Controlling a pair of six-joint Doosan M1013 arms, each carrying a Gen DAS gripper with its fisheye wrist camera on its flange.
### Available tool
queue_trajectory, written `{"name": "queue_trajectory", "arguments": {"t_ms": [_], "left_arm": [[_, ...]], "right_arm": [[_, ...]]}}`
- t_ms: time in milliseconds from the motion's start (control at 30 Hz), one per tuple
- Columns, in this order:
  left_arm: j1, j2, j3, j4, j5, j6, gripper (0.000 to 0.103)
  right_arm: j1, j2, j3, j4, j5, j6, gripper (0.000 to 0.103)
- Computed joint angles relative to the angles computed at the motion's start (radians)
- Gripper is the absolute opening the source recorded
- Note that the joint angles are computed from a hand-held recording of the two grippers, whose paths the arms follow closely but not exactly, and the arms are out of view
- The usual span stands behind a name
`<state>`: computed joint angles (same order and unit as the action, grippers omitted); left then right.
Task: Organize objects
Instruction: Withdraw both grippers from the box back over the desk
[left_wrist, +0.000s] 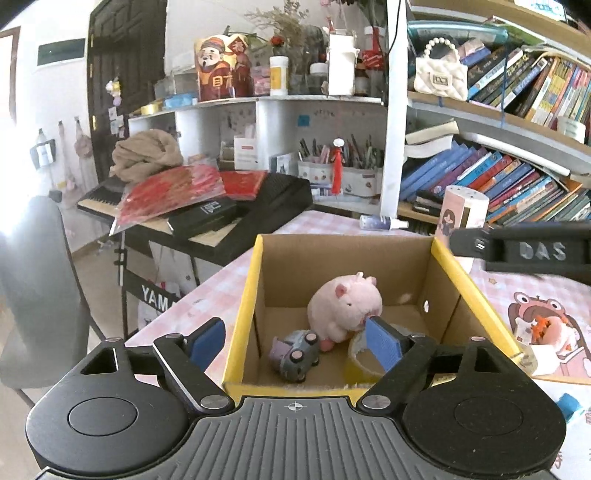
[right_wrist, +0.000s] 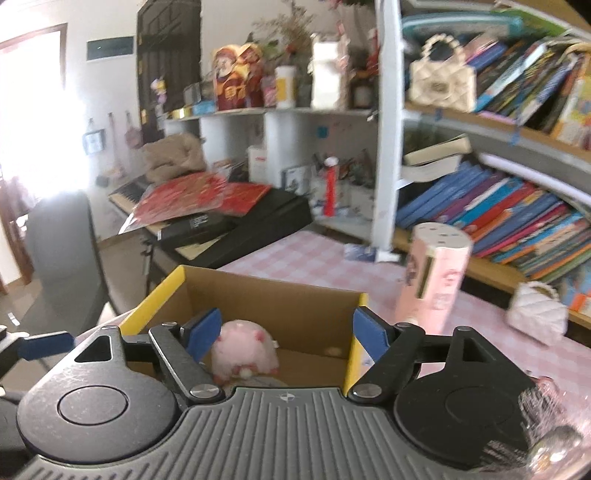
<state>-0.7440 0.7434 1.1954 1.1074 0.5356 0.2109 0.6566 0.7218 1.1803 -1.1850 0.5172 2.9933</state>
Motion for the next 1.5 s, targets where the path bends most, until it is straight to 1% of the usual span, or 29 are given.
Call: {"name": "queue_trajectory", "arguments": {"t_ms": [133, 200, 333, 433, 600, 733, 833, 1200, 1500], "left_arm": [[-0.001, -0.024, 0.046, 0.032, -0.019, -0.06, 0.09], [-0.001, -0.037, 0.071, 0.056, -0.03, -0.091, 0.091], [-0.002, -0.059, 0.117, 0.086, -0.04, -0.139, 0.092], [-0.003, -0.071, 0.145, 0.074, -0.043, -0.136, 0.092], [-0.004, -0.086, 0.176, -0.004, -0.05, -0.08, 0.092], [-0.01, -0.096, 0.199, -0.043, -0.043, -0.026, 0.093], [-0.01, -0.105, 0.214, -0.085, -0.057, 0.026, 0.093], [-0.018, -0.13, 0.257, -0.191, -0.092, 0.171, 0.093], [-0.026, -0.151, 0.296, -0.214, -0.142, 0.216, 0.093]], "right_arm": [[0.031, -0.02, 0.056, -0.128, 0.084, 0.139, 0.08], [0.045, -0.024, 0.072, -0.155, 0.125, 0.177, 0.081], [0.073, -0.027, 0.098, -0.172, 0.198, 0.23, 0.083], [0.092, -0.024, 0.102, -0.139, 0.233, 0.218, 0.083], [0.122, -0.017, 0.107, -0.071, 0.268, 0.177, 0.085], [0.136, -0.015, 0.108, 0.009, 0.287, 0.136, 0.086], [0.147, -0.015, 0.11, 0.042, 0.306, 0.135, 0.087], [0.184, -0.031, 0.144, 0.091, 0.366, 0.171, 0.091], [0.21, -0.042, 0.168, 0.114, 0.431, 0.209, 0.092]]}}
